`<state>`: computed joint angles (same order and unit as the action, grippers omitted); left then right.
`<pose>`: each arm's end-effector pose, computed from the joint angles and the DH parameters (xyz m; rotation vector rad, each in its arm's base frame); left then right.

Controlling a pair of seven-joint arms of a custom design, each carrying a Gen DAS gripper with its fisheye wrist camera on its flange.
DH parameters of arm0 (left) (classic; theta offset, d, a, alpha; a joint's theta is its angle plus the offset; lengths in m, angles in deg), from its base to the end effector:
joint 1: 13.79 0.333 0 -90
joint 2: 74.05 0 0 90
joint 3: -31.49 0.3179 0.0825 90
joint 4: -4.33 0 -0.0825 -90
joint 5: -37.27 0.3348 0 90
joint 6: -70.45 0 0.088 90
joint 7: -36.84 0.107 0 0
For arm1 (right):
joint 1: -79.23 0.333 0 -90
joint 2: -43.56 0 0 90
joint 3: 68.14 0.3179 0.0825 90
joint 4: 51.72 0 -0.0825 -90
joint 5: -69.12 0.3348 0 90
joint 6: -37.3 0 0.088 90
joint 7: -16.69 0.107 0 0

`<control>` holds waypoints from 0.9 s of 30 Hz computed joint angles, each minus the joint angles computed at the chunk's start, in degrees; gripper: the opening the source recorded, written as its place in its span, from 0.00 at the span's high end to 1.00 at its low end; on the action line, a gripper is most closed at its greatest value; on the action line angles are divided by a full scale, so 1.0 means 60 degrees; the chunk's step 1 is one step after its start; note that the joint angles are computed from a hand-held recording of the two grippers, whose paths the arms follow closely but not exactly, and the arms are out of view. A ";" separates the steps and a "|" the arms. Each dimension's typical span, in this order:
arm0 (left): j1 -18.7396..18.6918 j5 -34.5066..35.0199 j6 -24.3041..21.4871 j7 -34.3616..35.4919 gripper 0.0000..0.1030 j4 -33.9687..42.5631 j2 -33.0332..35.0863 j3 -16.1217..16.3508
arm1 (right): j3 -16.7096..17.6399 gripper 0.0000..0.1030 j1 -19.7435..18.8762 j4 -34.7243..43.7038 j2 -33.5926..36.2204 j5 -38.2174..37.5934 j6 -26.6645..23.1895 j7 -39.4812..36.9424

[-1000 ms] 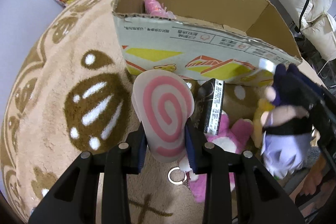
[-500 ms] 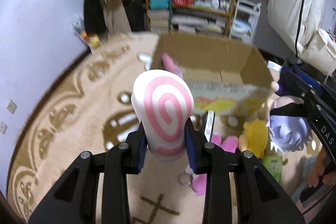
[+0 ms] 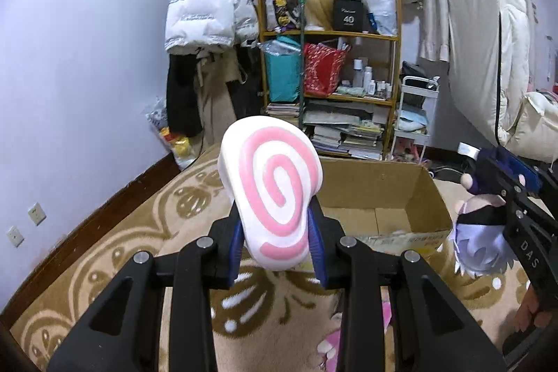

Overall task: Organize soft objects
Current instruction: 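Lift the cushion and doll and carry them over the box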

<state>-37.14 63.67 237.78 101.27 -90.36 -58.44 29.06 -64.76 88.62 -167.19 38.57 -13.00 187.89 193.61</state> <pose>0.5686 -0.3011 0.5881 -1.2929 1.9341 -1.0428 0.5075 0.1407 0.5722 -1.3836 1.7036 -1.2683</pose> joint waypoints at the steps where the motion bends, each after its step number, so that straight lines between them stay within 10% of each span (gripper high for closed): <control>1: -0.0061 0.0135 0.0049 -0.0032 0.70 0.0099 0.0090 0.0062 | -0.0011 0.68 -0.0009 0.0042 0.0020 -0.0010 0.0013 0.0011; 27: -0.0770 -0.1425 -0.0782 0.2734 0.69 0.2961 0.2436 0.0202 | -0.0768 0.68 -0.0348 0.1109 0.1213 -0.0576 0.1032 0.0562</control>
